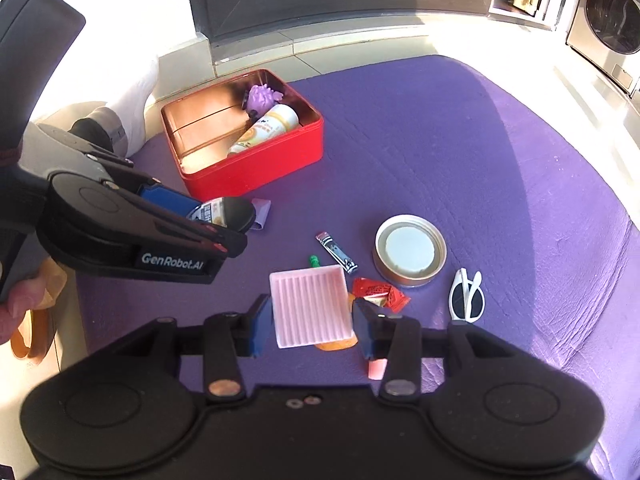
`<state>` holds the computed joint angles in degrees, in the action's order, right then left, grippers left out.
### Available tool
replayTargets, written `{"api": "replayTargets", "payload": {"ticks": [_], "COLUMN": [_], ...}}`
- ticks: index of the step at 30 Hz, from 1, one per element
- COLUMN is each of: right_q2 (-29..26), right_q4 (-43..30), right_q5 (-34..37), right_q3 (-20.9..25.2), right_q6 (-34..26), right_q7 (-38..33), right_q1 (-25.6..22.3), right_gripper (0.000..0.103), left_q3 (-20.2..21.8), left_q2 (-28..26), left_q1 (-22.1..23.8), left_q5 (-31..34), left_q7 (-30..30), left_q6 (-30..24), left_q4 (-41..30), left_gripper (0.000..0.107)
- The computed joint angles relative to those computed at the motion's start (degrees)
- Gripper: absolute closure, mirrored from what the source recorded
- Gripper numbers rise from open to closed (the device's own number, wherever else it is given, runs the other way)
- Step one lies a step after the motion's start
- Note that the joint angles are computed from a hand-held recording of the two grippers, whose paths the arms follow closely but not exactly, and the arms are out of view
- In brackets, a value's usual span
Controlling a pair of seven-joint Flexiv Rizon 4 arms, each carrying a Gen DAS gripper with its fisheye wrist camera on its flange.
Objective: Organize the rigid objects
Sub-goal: 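Lower eye-drop bottle and pink soap into red tin and open both tools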
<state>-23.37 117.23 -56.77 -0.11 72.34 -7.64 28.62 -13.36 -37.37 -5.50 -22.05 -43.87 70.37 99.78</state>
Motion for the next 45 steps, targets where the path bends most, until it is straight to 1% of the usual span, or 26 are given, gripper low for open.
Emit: {"api": "replayTargets", "payload": {"ticks": [4, 7, 11, 15, 20, 24, 27, 30, 33, 39, 45], "right_q2": [0.12, -0.23, -1.76, -3.93, -7.83, -11.62, -14.57, -16.91, -19.30, -24.41, -27.78], "right_q4": [-3.02, -4.95, -8.71, -12.54, -18.28, -23.23, -26.74, -29.19, -32.00, -38.70, -42.81], "right_q5": [0.69, -0.24, -0.13, 1.05, 4.56, 8.68, 11.91, 15.10, 18.90, 23.21, 26.67], "right_q3": [0.40, -0.21, -0.60, -1.09, -1.37, -1.63, -2.15, -2.57, -1.94, -2.28, -2.83], "right_q6": [-2.14, -1.74, -2.55, -2.83, -3.86, -4.84, -4.98, -4.31, -4.46, -8.15, -9.82], "right_q7": [-3.04, -2.90, -3.78, -6.11, -11.92, -17.01, -19.93, -21.74, -24.55, -30.67, -32.74], "right_q1": [-0.01, 0.09, 0.54, 0.73, 0.96, 1.24, 1.51, 1.64, 1.16, 1.41, 1.12], "right_gripper": [0.061, 0.061, 0.061, 0.061, 0.061, 0.061, 0.061, 0.061, 0.061, 0.061, 0.061], "left_q3": [-1.66, -2.85, -3.11, -2.05, 0.77, 4.65, 6.58, 7.25, 7.81, 8.51, 9.22], "left_q2": [0.68, 0.80, 0.12, -1.96, -6.34, -11.35, -14.57, -17.42, -20.34, -25.12, -28.60], "left_q1": [1.71, 3.11, 3.71, 3.25, 1.83, 0.15, -0.41, -0.40, -0.56, -0.75, -1.23], "left_q5": [-2.53, -4.93, -6.82, -6.71, -4.27, -1.19, 0.95, 2.69, 4.25, 6.37, 8.10], "left_q7": [-0.01, 0.18, -0.19, -1.37, -4.22, -9.42, -13.06, -15.24, -16.69, -18.89, -20.04], "left_q6": [0.57, 0.56, 1.02, 0.76, -0.84, -4.54, -6.92, -8.86, -10.74, -13.99, -16.20], "left_q4": [-0.94, -2.26, -4.78, -9.33, -16.83, -25.07, -30.15, -34.41, -38.60, -45.27, -50.21], "left_gripper": [0.063, 0.063, 0.063, 0.063, 0.063, 0.063, 0.063, 0.063, 0.063, 0.063, 0.063]}}
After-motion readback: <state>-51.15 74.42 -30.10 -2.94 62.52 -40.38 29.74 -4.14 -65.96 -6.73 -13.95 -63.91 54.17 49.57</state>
